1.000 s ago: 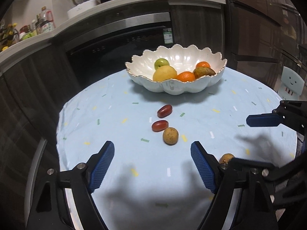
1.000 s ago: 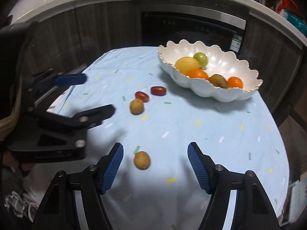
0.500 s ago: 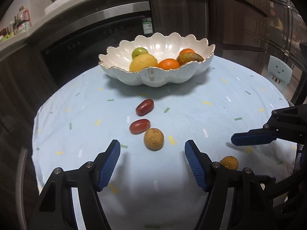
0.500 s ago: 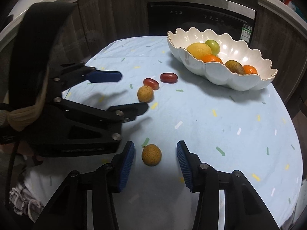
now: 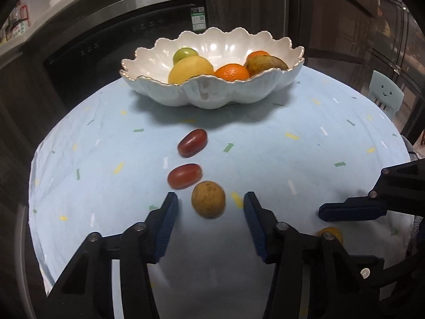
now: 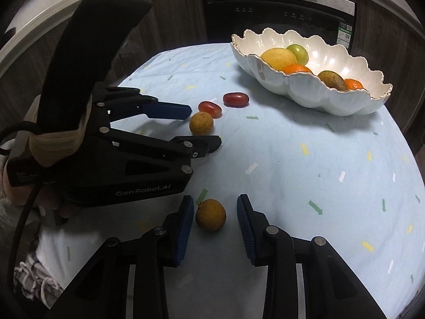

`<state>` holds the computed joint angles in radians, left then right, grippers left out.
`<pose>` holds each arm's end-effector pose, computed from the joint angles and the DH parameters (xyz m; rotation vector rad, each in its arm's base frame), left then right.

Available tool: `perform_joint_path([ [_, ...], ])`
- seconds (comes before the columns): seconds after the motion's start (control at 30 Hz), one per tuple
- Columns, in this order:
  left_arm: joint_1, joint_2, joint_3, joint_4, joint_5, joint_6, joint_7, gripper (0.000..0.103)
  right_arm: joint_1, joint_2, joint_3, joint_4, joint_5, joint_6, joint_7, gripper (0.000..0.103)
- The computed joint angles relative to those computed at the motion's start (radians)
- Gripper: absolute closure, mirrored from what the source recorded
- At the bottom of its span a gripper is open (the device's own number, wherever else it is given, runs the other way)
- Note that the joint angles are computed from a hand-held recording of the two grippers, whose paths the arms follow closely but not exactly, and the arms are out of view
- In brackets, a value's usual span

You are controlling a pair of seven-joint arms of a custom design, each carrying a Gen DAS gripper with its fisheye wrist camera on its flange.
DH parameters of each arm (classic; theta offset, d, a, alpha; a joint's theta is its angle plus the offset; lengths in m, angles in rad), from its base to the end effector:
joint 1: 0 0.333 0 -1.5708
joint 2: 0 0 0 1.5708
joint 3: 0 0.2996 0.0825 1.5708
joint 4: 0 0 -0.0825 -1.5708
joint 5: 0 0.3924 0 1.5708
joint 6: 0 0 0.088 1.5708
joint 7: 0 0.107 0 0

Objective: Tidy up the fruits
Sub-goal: 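Close the left gripper on a small brown fruit while the right gripper grasps another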

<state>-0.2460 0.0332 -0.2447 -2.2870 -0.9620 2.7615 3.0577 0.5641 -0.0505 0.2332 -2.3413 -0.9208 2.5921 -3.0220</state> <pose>0.5004 -0.2281 0.3507 -0.5878 2.7137 -0.9081 0.3575 0.3882 0.3570 -1.6774 1.9651 -0.5530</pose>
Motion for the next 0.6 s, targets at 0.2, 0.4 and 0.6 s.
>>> perform_joint_path([
  [0.2, -0.003, -0.002, -0.003, -0.002, -0.015, 0.004, 0.020, 0.071, -0.003, -0.006, -0.001, -0.010, -0.024, 0.009, 0.018, 0.075],
  [0.4, -0.006, -0.001, -0.004, -0.003, -0.025, 0.025, 0.018, 0.078, -0.004, -0.003, 0.000, -0.008, -0.036, 0.012, 0.021, 0.080],
  [0.6, -0.013, -0.019, -0.004, -0.023, -0.034, 0.039, 0.023, 0.078, -0.003, -0.005, 0.000, -0.008, -0.031, 0.013, 0.017, 0.080],
])
